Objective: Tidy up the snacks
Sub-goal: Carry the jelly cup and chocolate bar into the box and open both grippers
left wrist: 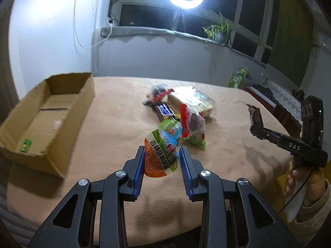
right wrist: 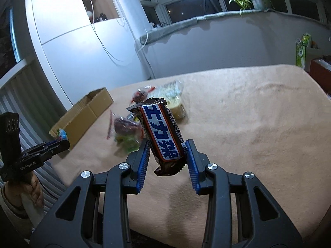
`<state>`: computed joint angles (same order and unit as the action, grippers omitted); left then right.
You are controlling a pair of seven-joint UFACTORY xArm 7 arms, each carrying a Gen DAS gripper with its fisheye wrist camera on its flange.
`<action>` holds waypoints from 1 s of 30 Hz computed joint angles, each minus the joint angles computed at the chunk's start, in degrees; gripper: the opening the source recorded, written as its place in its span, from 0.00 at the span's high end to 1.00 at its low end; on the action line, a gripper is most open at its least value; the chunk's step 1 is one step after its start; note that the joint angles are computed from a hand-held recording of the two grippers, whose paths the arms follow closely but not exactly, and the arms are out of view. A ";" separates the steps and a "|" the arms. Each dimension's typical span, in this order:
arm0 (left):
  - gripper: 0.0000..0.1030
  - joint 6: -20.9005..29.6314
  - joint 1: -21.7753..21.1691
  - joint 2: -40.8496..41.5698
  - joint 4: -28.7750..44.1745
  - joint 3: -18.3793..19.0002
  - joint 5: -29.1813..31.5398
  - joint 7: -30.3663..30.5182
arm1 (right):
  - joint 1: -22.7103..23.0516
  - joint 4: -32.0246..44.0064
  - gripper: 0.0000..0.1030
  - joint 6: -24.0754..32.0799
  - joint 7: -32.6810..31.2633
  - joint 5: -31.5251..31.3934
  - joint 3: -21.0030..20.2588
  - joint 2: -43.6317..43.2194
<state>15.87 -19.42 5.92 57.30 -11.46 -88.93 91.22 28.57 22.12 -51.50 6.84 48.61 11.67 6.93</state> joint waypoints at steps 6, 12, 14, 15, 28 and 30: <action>0.70 1.57 2.01 -1.95 -0.46 1.90 -4.58 3.79 | 1.69 6.09 0.65 2.33 -8.23 5.05 0.60 0.49; 0.70 3.89 4.84 -1.81 0.66 4.03 -7.07 5.93 | 3.37 15.83 0.65 6.04 -18.78 9.85 0.16 3.74; 0.70 4.86 5.95 -1.30 1.41 4.70 -7.48 6.39 | 4.09 19.70 0.65 7.42 -22.70 11.65 -0.18 5.52; 0.70 5.23 6.44 -0.95 1.83 4.91 -7.64 6.60 | 4.35 21.38 0.65 8.14 -24.34 12.17 -0.40 6.32; 0.70 9.19 12.97 6.37 9.58 6.31 -6.12 5.03 | 8.38 54.47 0.65 20.51 -56.91 28.80 -3.87 22.20; 0.70 9.06 13.71 8.01 11.36 6.05 -5.17 4.07 | 8.06 60.86 0.65 22.07 -63.97 32.82 -3.40 25.22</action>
